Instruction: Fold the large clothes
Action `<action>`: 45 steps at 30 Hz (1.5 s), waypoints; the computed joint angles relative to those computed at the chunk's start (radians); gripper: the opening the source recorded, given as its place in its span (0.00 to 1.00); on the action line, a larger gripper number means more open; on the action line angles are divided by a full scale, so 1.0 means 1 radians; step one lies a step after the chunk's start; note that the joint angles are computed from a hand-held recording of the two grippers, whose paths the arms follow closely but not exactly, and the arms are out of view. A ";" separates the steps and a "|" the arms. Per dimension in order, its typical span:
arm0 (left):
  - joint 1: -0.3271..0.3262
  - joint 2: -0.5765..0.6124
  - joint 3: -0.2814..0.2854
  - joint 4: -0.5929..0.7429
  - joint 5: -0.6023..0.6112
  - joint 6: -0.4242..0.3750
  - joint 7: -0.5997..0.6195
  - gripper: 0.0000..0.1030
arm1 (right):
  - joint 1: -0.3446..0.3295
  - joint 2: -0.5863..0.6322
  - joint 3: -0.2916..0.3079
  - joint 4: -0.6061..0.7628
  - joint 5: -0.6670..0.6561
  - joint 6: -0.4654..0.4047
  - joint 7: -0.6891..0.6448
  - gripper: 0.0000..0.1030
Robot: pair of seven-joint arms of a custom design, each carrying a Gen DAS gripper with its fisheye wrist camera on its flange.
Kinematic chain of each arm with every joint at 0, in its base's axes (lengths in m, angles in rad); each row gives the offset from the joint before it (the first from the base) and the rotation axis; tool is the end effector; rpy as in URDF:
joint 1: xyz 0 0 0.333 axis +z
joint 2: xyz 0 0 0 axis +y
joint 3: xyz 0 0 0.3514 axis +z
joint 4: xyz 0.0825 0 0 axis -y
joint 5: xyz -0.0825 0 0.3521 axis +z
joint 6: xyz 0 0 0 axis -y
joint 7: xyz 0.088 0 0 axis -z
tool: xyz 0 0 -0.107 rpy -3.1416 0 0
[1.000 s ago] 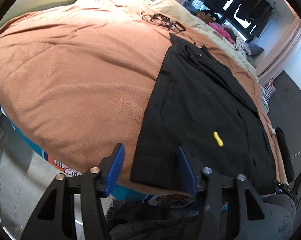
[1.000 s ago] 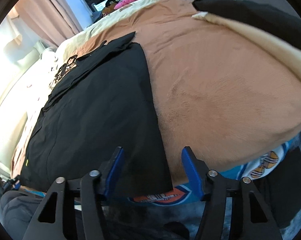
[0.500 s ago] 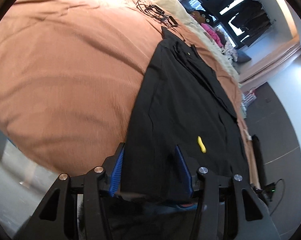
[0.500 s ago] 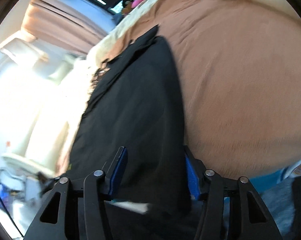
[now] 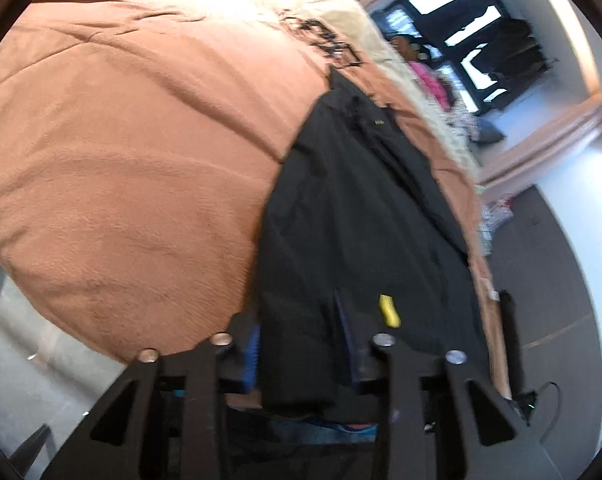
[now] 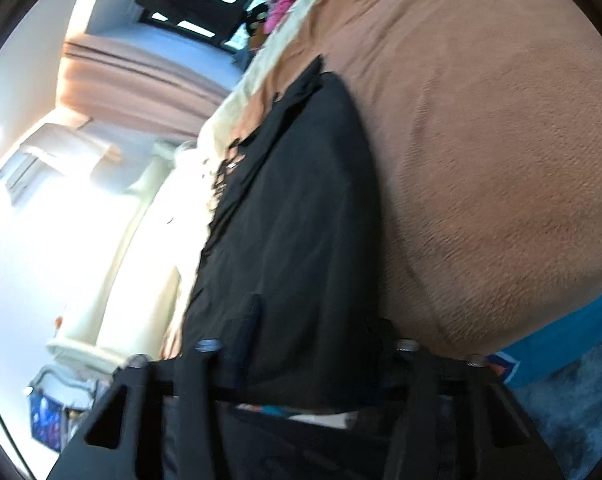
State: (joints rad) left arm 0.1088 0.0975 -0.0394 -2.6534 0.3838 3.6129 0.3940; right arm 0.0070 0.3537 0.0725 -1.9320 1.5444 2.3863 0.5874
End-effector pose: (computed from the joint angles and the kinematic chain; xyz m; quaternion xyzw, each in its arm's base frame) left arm 0.4588 -0.0155 0.3744 -0.8495 0.3313 -0.4017 0.0852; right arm 0.6209 0.0549 0.3755 -0.5634 0.6474 0.1380 0.4944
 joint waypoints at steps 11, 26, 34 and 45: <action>-0.161 -0.058 0.016 -0.008 -0.456 -0.052 0.344 0.07 | 0.028 0.010 0.018 0.042 0.010 0.126 0.069 0.06; -0.012 -0.354 -0.169 -0.085 -0.492 -0.042 0.382 0.06 | 0.068 -0.215 -0.017 0.011 0.074 0.120 0.022 0.04; 0.044 -0.516 -0.210 -0.174 -0.412 -0.041 0.272 0.06 | 0.096 -0.359 -0.061 -0.084 0.115 0.073 -0.042 0.04; 0.074 -0.710 -0.256 -0.305 -0.306 -0.086 0.121 0.06 | 0.128 -0.494 -0.107 -0.216 0.058 0.054 -0.047 0.04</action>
State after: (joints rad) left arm 0.1825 -0.6125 -0.2955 -2.9584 0.0783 3.5269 0.5152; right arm 0.1352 -0.1399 -0.0342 -2.1484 1.6025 2.4402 0.5399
